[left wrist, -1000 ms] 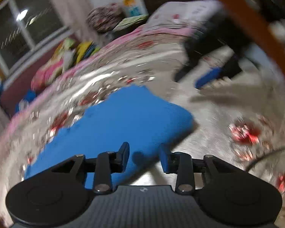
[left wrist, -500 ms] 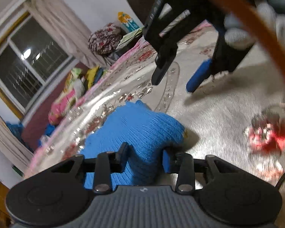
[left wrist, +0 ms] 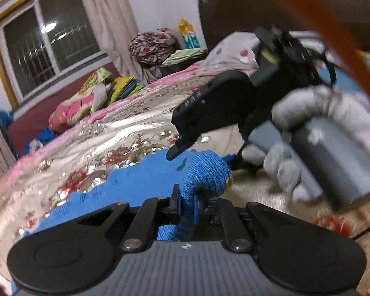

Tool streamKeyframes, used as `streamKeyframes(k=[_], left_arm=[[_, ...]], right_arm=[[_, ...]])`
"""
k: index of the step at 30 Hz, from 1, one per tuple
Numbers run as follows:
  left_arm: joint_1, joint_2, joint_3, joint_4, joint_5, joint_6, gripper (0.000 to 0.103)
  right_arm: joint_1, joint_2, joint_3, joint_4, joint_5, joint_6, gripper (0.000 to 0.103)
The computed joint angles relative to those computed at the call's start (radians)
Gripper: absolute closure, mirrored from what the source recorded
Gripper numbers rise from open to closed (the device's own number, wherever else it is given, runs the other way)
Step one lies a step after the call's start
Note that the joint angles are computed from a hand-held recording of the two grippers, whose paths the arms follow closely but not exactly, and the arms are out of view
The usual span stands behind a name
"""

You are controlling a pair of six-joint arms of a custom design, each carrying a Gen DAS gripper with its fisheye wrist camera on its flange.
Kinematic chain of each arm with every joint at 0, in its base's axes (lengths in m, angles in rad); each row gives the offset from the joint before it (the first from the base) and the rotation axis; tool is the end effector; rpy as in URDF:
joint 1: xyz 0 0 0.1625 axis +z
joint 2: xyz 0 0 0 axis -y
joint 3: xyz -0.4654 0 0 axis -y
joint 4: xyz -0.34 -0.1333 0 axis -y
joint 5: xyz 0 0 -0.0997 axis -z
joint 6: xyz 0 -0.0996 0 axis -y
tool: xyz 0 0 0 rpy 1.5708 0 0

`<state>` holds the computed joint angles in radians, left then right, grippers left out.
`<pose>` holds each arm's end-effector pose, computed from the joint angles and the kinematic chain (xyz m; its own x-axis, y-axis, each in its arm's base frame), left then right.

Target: Fold small clothes

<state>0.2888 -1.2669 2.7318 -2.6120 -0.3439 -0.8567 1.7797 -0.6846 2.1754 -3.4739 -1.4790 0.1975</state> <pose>-0.1772 -0.2895 0.1969 -0.4802 0.0877 -0.8728 0.7801 0.4976 -0.3793 0.2469 -0.4780 0.0670 -0.9850 -0.0619 -0.1610 0.0033 0.9264 -0.3765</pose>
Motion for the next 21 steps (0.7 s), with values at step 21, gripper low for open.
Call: streamKeyframes(k=[21], left_arm=[[0.015, -0.12, 0.038, -0.148, -0.036, 0.046, 0.087]], right_arm=[[-0.024, 0.006, 0.029, -0.062, 0.056, 0.174, 0.041]])
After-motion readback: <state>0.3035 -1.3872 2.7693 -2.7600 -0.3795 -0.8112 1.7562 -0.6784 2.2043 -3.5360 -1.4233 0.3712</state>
